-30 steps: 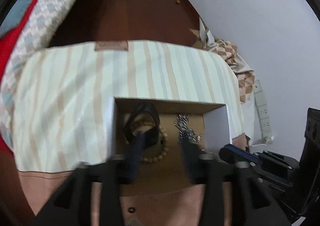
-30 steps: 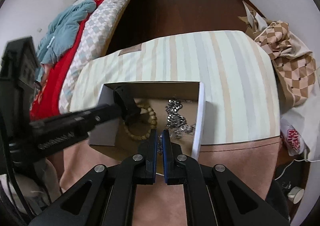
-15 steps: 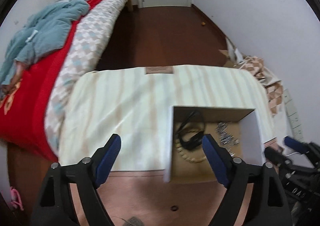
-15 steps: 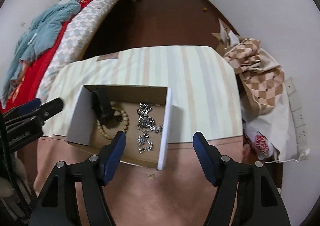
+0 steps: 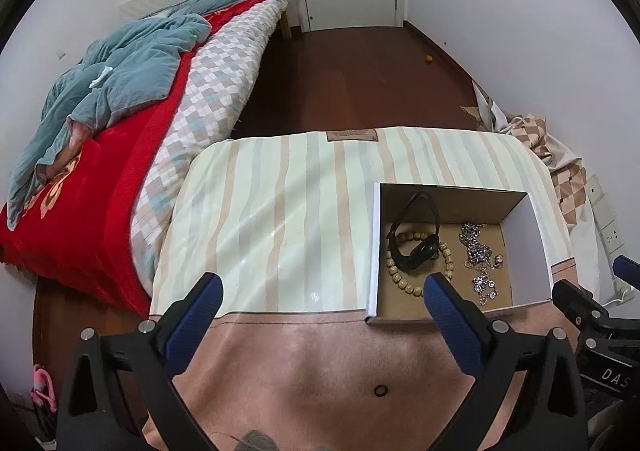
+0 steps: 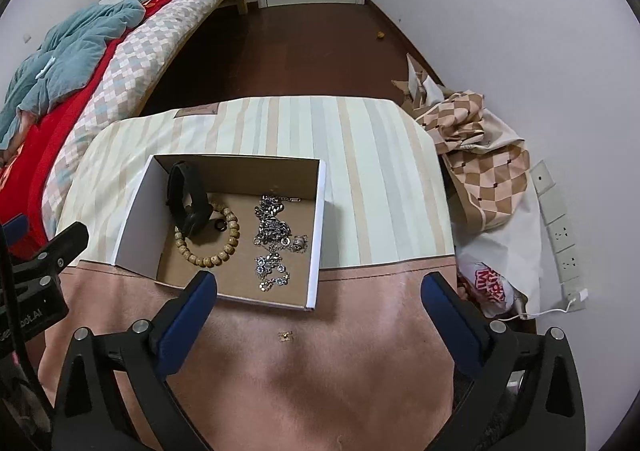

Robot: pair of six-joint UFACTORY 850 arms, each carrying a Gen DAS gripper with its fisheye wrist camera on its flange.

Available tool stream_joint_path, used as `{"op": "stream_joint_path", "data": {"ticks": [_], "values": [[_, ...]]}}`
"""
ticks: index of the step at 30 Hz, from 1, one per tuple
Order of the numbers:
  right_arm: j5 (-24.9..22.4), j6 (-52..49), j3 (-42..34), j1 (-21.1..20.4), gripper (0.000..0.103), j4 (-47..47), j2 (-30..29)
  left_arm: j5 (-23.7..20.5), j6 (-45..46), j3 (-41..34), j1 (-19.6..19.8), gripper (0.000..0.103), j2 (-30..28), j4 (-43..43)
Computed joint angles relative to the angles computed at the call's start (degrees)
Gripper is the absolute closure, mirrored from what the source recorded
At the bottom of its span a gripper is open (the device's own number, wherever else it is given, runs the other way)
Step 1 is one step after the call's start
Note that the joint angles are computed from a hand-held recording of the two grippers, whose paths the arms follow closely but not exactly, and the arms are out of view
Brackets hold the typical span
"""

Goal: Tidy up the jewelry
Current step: 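Withdraw both tools from the box toward the last black ring and gold piece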

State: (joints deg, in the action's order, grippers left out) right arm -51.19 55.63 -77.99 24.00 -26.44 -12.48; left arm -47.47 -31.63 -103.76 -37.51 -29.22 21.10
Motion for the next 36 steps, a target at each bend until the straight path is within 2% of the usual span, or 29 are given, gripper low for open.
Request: {"op": "stream_joint_path", "data": {"ticks": [14, 25, 30, 33, 36], "values": [[-4.5, 7.7, 0.6, 6.0, 0.000, -8.5, 5.6, 2.1, -8.3, 8.4, -2.4, 0.001, 9.5, 6.1], [-6.8, 12.1, 1.9, 10.5, 0.000, -11.4, 9.7, 2.9, -14.0, 14.2, -4.5, 0.001, 15.9, 11.6], [-4.6, 13.4, 4.0, 10.5, 0.000, -10.8, 11.4, 2.3, -18.4, 16.3, -5.0, 0.001, 16.4, 15.3], [-2.1, 15.8, 8.6, 9.1, 0.000, -9.8, 13.2, 1.2, -22.0, 19.0, -5.3, 0.001, 16.3, 18.3], [0.6, 17.9, 13.1, 7.6, 0.003, -8.7, 13.5, 0.2, -22.0, 21.2, -4.8, 0.001, 14.8, 16.2]]}}
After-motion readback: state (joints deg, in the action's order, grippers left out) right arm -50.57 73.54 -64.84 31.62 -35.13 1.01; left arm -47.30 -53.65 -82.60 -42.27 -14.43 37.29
